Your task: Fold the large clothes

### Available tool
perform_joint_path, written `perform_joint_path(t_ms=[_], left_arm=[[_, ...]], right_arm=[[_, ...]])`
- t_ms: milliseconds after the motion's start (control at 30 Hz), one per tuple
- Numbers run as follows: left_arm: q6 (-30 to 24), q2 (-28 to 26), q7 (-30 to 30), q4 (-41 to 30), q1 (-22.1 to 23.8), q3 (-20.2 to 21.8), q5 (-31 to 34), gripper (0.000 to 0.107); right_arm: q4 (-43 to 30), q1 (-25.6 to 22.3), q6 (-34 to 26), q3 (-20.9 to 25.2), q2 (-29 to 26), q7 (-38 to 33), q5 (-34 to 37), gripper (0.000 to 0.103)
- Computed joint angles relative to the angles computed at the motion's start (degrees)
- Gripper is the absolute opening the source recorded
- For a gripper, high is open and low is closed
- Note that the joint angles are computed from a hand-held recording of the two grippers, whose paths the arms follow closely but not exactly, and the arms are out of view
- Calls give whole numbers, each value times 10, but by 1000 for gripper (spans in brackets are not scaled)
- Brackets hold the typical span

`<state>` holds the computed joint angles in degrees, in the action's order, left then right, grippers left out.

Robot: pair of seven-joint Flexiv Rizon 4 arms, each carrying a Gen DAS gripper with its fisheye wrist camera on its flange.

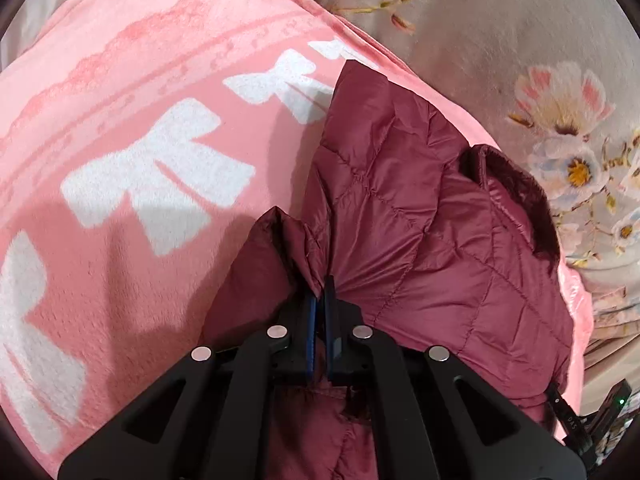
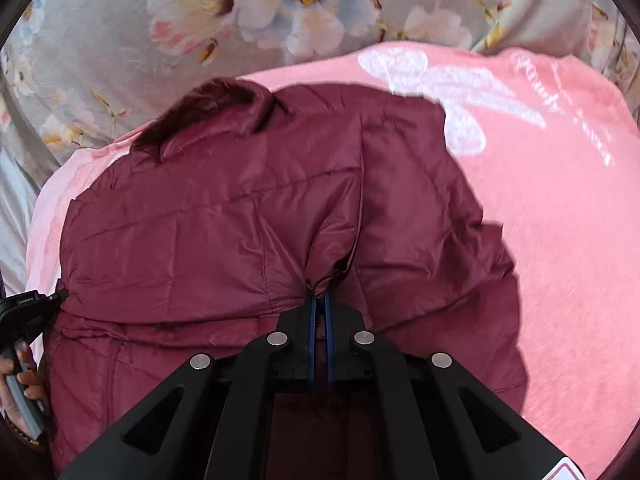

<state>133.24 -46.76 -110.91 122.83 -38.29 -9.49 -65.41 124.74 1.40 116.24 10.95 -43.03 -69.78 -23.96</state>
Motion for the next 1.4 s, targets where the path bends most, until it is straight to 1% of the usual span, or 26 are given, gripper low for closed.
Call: perform_joint_path(t_ms=[100,167,200,233,267,333,367,433,467,500,533,567,667,700,733,767,800,833,900,933,1033,1100,1133,1233,1333,1400], left_arm=[[3,-9,67,-26,-22,2,-64,2],[13,-13,137,-51,-30,-11,-122,4],[18,-11,165,-57,-29,-21,-146,5],[29,-2,185,-54,-31,-32,-165,6],[41,5,200,-51,-32,-41,-177,9],[89,23,256,-52,-43,-62,-228,13],[110,28,274,-54,-45,-70,-239,14],[158,36,343,-81,-41,-87,-269,15],[167,39,362,-92,-33,-94,-266,18],[173,40,380,-106,-25,-100,-260,23],[180,37,404,-126,-16,-108,-262,26],[182,28,439,-158,-4,-118,-263,31],[156,-3,515,-231,32,-150,-268,31],[158,-22,553,-266,41,-164,-282,31],[169,-47,600,-306,49,-182,-301,31],[176,-68,633,-336,57,-198,-312,31],[178,-84,650,-352,64,-212,-318,31],[171,-93,649,-351,69,-219,-314,31],[167,-101,629,-336,68,-217,-301,31],[173,-106,625,-333,65,-216,-296,31],[173,-106,600,-307,59,-207,-277,31],[175,-109,593,-301,55,-202,-267,31],[179,-114,591,-303,52,-199,-263,31],[192,-123,594,-311,47,-199,-259,31],[193,-123,591,-308,48,-199,-256,31],[204,-131,611,-325,48,-203,-264,31]], right_arm=[[-8,-18,-10,14,-7,6,-16,2],[-10,-40,-24,30,-8,11,-36,3],[-8,-50,-31,37,-5,13,-45,5],[-1,-57,-32,40,3,13,-48,9],[10,-58,-27,39,13,11,-47,11],[38,-34,-2,15,43,-4,-23,14],[54,-6,21,-9,62,-20,4,14],[68,42,48,-40,86,-45,50,15],[65,66,50,-53,96,-56,70,15],[57,90,45,-65,102,-65,90,15],[50,102,45,-69,103,-70,103,15],[37,105,42,-64,102,-68,105,15],[2,77,22,-27,87,-43,74,15],[-9,74,9,-22,78,-39,62,15],[-18,82,-1,-28,71,-40,61,15],[-28,95,-17,-39,62,-43,64,15],[-36,96,-36,-39,52,-44,58,15],[-42,85,-53,-27,42,-42,47,15],[-42,63,-68,-8,29,-41,35,15],[-37,65,-67,-11,26,-43,38,15],[-16,100,-46,-42,16,-62,62,12],[-1,143,-9,-78,9,-87,96,11],[0,145,-1,-78,6,-91,103,11],[-9,118,-2,-54,-3,-88,96,9],[-12,87,-2,-30,-9,-80,78,9],[-15,84,-4,-28,-10,-77,74,9]])
